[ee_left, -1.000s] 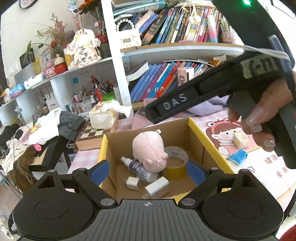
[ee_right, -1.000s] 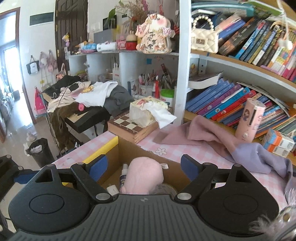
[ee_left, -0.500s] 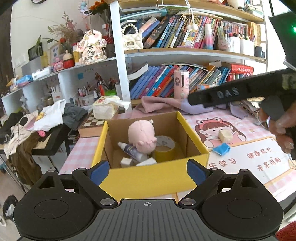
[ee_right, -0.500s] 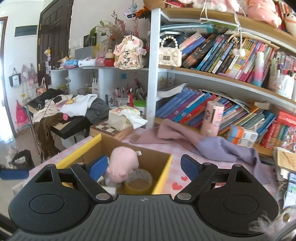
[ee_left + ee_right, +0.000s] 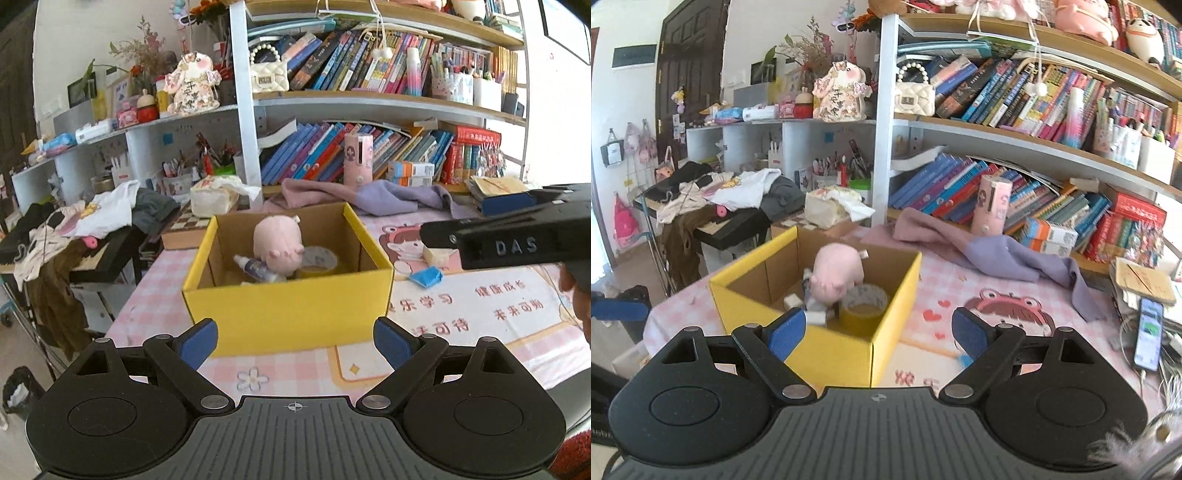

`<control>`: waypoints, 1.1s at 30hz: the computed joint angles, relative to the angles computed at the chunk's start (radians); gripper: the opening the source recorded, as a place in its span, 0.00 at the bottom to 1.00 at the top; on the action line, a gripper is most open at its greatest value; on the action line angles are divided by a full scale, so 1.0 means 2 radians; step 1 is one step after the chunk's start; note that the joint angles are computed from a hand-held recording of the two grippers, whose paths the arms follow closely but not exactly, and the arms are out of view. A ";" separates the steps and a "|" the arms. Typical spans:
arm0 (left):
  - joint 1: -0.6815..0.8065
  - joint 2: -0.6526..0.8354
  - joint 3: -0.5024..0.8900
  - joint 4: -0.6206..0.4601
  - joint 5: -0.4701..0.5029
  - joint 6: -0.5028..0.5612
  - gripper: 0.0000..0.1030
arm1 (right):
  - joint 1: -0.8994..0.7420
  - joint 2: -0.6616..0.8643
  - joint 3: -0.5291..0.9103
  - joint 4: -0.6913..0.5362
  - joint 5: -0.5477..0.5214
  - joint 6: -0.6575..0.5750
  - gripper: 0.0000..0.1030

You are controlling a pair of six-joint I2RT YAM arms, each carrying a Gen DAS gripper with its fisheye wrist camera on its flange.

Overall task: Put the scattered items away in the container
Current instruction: 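Withdraw both tools from the yellow box toward the blue packet and white cube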

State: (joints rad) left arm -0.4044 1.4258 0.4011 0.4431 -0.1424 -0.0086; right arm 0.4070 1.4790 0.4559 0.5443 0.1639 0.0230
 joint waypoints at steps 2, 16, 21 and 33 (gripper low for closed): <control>-0.010 0.001 -0.007 -0.002 -0.009 -0.003 0.91 | 0.009 -0.003 -0.022 0.013 0.017 0.004 0.84; -0.051 -0.005 -0.062 0.004 -0.044 -0.057 0.91 | 0.091 -0.017 -0.114 0.009 0.100 0.084 0.84; -0.061 -0.005 -0.069 -0.004 -0.042 -0.062 0.91 | 0.096 -0.025 -0.122 -0.007 0.110 0.099 0.84; -0.071 -0.001 -0.070 -0.010 -0.032 -0.058 0.91 | 0.105 -0.043 -0.132 -0.038 0.125 0.119 0.84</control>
